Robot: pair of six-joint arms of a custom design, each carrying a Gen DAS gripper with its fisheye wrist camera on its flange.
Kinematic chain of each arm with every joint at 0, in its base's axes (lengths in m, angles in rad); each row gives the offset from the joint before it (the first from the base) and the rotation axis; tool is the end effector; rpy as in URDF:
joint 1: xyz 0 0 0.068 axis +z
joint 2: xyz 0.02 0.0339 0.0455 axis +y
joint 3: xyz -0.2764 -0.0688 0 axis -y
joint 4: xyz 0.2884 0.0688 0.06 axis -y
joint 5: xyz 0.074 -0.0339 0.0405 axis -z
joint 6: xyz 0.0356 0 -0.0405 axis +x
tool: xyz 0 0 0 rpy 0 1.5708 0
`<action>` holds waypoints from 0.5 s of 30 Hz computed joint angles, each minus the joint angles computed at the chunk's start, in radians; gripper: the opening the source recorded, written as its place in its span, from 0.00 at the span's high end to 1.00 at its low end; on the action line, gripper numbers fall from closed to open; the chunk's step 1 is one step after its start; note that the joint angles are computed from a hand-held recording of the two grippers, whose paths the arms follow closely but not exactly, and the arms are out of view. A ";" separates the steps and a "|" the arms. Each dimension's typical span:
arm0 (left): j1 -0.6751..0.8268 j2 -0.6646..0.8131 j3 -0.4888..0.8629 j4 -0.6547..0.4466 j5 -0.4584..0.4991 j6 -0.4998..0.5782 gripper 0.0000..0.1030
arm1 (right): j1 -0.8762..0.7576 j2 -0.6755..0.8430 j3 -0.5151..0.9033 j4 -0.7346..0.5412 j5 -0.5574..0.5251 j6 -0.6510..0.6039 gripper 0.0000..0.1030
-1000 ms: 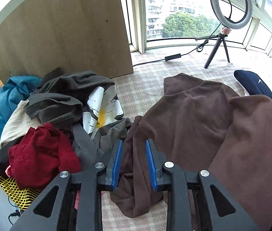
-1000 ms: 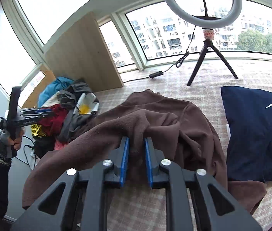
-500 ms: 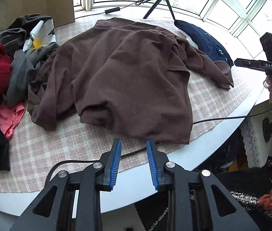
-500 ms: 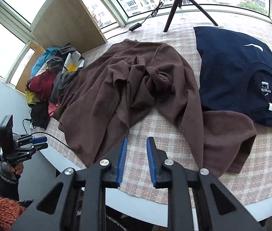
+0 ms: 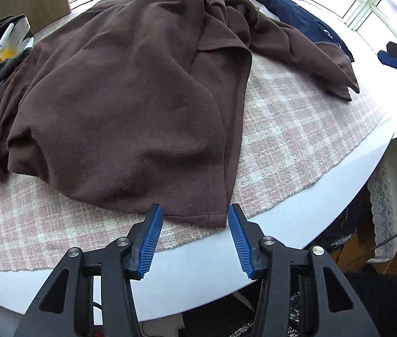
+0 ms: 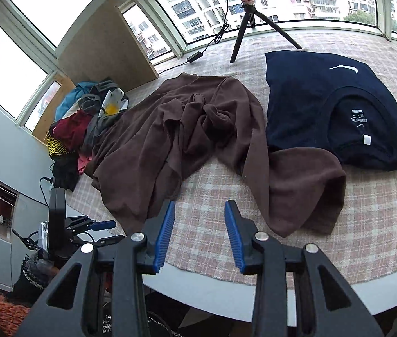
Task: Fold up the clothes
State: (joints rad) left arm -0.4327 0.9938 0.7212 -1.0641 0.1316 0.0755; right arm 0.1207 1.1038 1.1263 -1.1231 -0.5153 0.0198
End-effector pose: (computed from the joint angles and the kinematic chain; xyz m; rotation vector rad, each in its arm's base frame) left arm 0.1691 -0.0833 0.2190 0.7570 2.8247 -0.2507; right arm 0.2263 0.0451 0.3332 -0.2971 2.6068 0.7323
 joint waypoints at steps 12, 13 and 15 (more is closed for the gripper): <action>-0.006 0.049 -0.010 0.058 0.032 0.048 0.96 | 0.040 0.001 -0.032 0.020 0.099 -0.018 0.65; 0.021 0.035 -0.003 0.044 0.034 0.057 0.96 | 0.045 0.007 -0.033 0.029 0.096 -0.010 0.65; 0.098 -0.007 0.022 -0.002 0.057 0.087 0.96 | 0.060 0.020 -0.034 0.061 0.103 0.004 0.65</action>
State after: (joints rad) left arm -0.3343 0.9867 0.7436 -1.0658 0.1882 0.1626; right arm 0.1805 1.1235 1.0922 -1.0624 -0.4127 0.0240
